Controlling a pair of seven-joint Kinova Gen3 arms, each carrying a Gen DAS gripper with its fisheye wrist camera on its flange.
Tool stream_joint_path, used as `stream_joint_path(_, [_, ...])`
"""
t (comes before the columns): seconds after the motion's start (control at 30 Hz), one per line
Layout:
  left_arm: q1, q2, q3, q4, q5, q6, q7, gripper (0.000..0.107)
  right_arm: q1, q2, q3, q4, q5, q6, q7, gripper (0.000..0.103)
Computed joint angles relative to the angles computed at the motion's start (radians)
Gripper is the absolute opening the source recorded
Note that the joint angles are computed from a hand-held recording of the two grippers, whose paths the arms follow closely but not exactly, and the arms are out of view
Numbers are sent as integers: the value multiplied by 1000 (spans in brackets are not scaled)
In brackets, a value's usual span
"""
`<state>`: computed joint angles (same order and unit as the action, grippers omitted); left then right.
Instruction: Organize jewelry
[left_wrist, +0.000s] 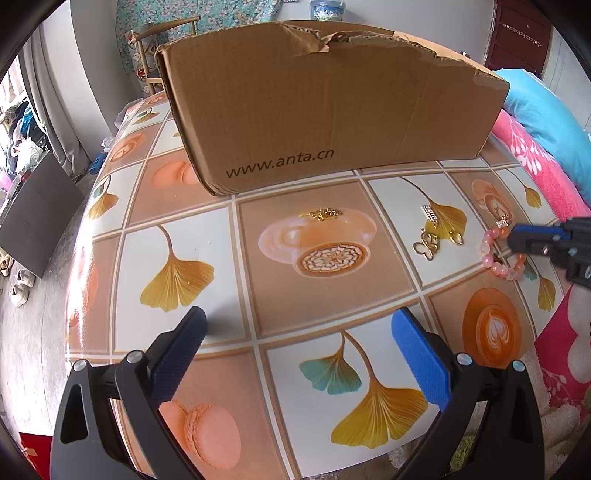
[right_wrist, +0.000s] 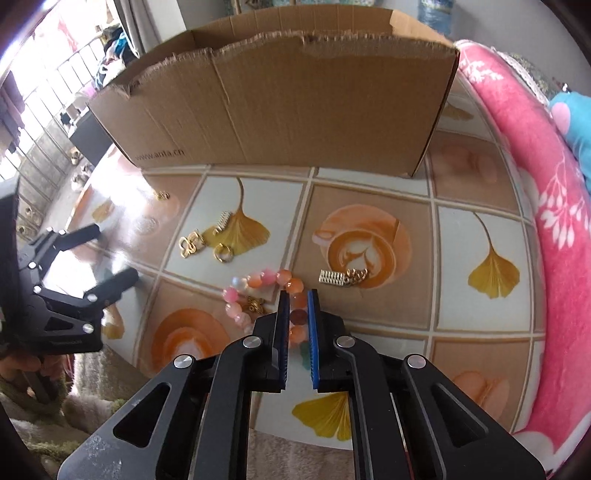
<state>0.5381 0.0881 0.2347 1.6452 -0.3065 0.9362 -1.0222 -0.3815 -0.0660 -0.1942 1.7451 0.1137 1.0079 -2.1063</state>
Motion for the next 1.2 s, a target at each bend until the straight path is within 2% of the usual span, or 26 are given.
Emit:
stream_joint_path(0.17, [1,1,0,-1,-1,0,1,99,24,-37,22,-18,-46,-58,31,7])
stream_joint_path(0.43, [2,3,-1,-5,-1,8,5,99,84,-36,43,-33,-8,-112,27,7])
stream_joint_path(0.77, [3,7,-2,-11,-2,12,6,99,160,-2,115,20,-140,-152,149,7])
stream_joint_path(0.9, [4,6,-2,-11,-2,12,7,99,170,7,97,26,-72,-125,82,8])
stream_joint_path(1.0, [4,6,-2,-11,-2,12,7,99,169,7,90,31,-38,-107,43,12])
stream_joint_path(1.07, [5,6,-3,-10,-5,11,12,99,164,1,83,35,-15,-99,22,30])
stream_joint_path(1.13, [4,6,-3,-8,-5,9,11,99,153,-20,62,44,37,-97,-20,42])
stream_joint_path(1.2, [4,6,-3,-9,-5,9,12,99,138,-45,35,50,93,-94,-58,42])
